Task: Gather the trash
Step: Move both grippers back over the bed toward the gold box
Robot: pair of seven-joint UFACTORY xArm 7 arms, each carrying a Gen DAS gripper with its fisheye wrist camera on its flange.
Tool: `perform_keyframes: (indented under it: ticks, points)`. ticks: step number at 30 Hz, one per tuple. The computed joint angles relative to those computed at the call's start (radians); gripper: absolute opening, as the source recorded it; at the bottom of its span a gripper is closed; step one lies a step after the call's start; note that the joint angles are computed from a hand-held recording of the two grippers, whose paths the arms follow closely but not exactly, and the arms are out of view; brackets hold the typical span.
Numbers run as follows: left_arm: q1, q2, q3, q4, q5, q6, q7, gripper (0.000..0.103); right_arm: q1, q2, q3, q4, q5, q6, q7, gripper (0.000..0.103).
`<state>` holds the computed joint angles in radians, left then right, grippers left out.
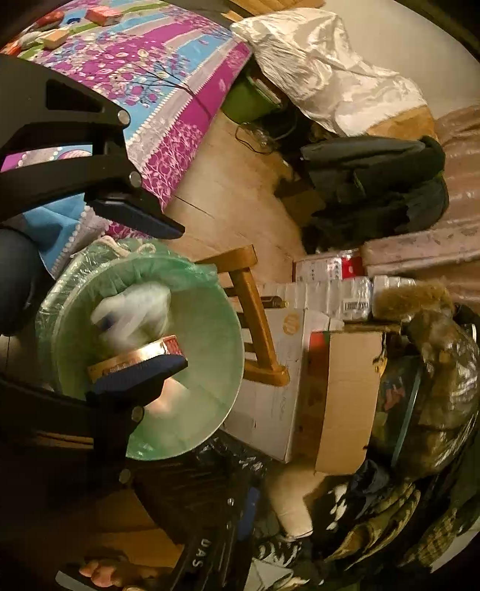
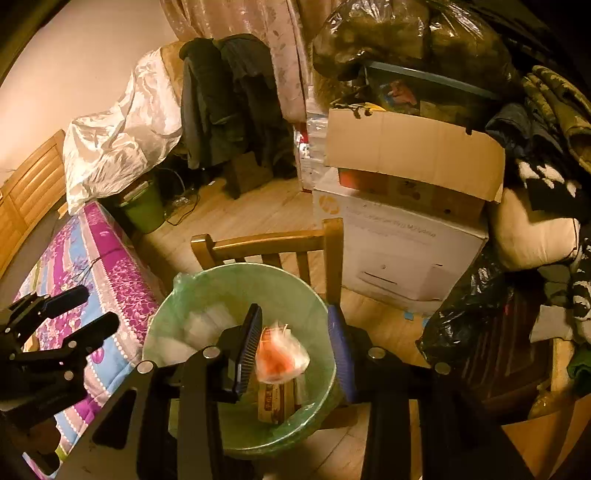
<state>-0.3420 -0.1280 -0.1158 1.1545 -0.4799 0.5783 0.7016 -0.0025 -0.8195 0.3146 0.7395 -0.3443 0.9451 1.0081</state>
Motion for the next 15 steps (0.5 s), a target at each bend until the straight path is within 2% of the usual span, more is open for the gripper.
perform_keyframes:
  ticks: [7, 13, 15]
  points:
    - [0.018, 0.003, 0.003, -0.006, 0.018, -0.009, -0.055, 0.062, 0.003, -0.011, -0.010, -0.013, 0.004, -0.020, -0.003, 0.038]
    - [0.044, -0.005, 0.017, -0.036, 0.061, -0.043, -0.123, 0.062, 0.004, 0.000, 0.007, -0.010, 0.001, -0.063, 0.001, 0.038]
    - [0.063, -0.012, 0.020, -0.061, 0.099, -0.083, -0.163, 0.062, 0.001, 0.005, 0.022, -0.006, -0.011, -0.094, 0.009, 0.038]
